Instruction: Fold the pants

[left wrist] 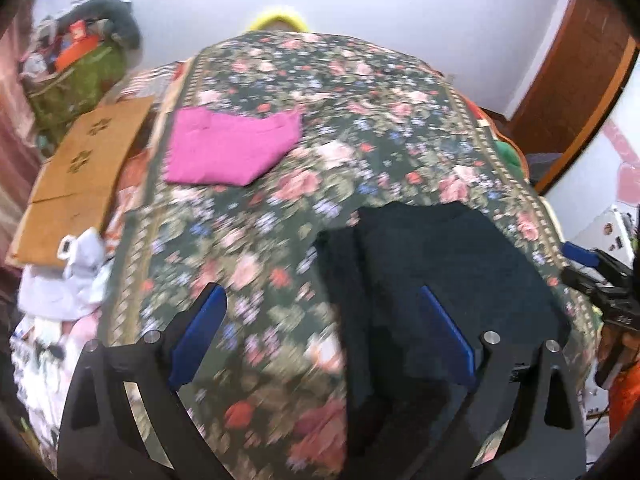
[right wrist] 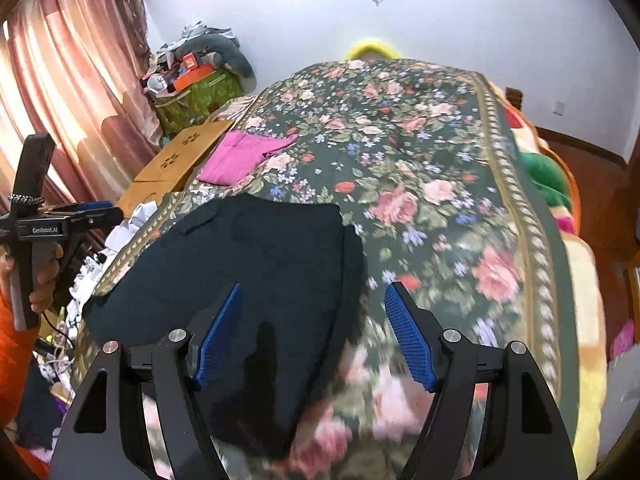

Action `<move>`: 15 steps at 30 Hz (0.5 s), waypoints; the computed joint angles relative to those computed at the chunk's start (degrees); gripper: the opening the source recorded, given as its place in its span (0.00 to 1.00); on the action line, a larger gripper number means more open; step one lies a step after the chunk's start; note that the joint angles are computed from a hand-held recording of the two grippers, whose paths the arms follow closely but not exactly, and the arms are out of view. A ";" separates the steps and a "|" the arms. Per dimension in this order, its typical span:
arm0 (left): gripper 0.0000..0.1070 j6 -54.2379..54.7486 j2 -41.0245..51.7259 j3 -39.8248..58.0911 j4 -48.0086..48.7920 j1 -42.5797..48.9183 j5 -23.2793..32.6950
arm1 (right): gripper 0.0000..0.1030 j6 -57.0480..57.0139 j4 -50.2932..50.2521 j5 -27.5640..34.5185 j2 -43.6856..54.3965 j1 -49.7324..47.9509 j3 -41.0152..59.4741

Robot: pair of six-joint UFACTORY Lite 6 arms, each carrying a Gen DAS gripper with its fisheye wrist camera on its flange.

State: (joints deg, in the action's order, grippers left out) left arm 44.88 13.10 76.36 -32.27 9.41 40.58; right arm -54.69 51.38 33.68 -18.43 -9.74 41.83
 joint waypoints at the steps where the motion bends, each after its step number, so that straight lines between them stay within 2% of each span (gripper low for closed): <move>1: 0.90 -1.57 2.42 2.49 0.67 -1.80 0.19 | 0.68 -0.75 0.73 -0.89 3.44 0.81 2.11; 6: 0.72 -6.64 13.50 13.13 3.08 -6.65 4.00 | 0.67 -1.94 2.81 -0.96 18.36 1.33 11.87; 9: 0.66 -8.68 19.36 18.37 4.04 -8.33 6.28 | 0.63 -0.40 1.50 -0.09 25.61 1.26 17.10; 15: 0.65 -9.65 29.09 28.10 3.71 -9.69 12.40 | 0.58 0.86 0.97 4.21 36.36 0.27 24.32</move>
State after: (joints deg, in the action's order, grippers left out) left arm 35.24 42.19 104.46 -28.55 -0.29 52.97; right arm -53.83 52.35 37.89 17.93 -9.47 66.15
